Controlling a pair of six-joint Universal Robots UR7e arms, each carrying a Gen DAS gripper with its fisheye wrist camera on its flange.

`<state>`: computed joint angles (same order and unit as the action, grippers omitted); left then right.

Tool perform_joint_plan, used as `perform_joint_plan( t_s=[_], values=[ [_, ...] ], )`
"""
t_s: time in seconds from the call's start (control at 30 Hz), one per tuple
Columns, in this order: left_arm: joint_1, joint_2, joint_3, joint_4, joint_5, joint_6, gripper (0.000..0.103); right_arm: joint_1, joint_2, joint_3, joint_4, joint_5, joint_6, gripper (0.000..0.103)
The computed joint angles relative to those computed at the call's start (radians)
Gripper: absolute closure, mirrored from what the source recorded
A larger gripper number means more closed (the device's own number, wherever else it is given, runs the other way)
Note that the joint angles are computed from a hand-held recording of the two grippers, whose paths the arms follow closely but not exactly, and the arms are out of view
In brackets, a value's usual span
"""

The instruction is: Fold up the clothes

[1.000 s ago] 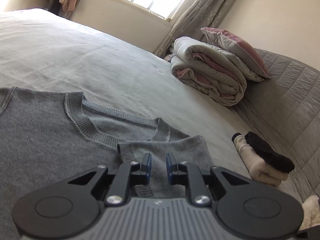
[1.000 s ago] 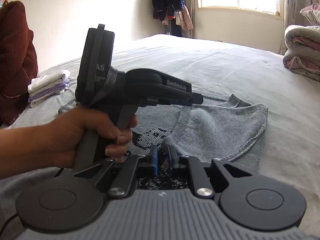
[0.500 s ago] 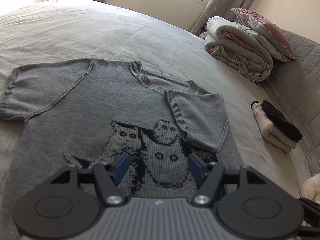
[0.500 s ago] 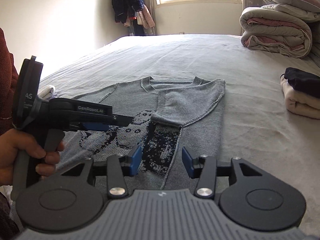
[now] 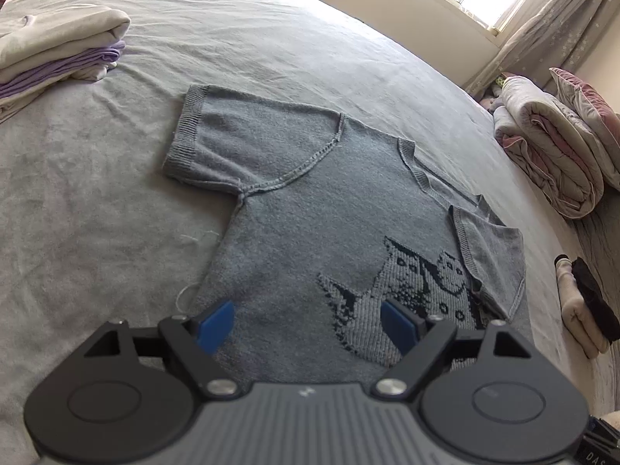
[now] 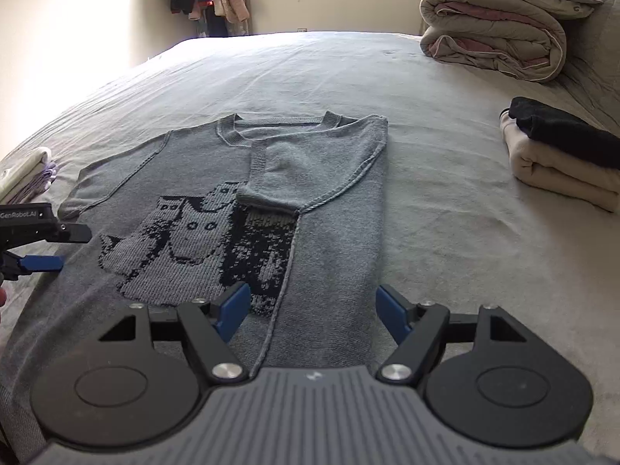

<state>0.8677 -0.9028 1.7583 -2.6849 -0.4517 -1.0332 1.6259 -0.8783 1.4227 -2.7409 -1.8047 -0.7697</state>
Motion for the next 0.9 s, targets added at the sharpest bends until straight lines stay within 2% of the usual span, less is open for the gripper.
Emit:
perform_joint_plan(
  t_s=[0.13, 0.2, 0.37, 0.53, 0.9],
  values=[
    [-0.001, -0.017, 0.02, -0.002, 0.01, -0.002, 0.015, -0.002, -0.007, -0.003, 0.075, 0.007, 0.049, 0.028],
    [0.006, -0.03, 0.031, 0.0, 0.005, -0.022, 0.015, 0.003, -0.006, 0.001, 0.099, -0.005, 0.038, 0.028],
    [0.014, -0.061, 0.055, 0.02, 0.018, -0.086, 0.016, 0.018, -0.001, 0.038, 0.025, -0.025, -0.056, 0.028],
    [0.019, -0.072, 0.071, -0.02, 0.01, -0.09, 0.016, 0.02, 0.0, 0.032, 0.065, -0.002, -0.043, 0.026],
    [0.034, -0.076, 0.065, -0.044, 0.012, -0.093, 0.017, 0.023, 0.0, 0.035, 0.076, -0.002, -0.06, 0.026]
  ],
)
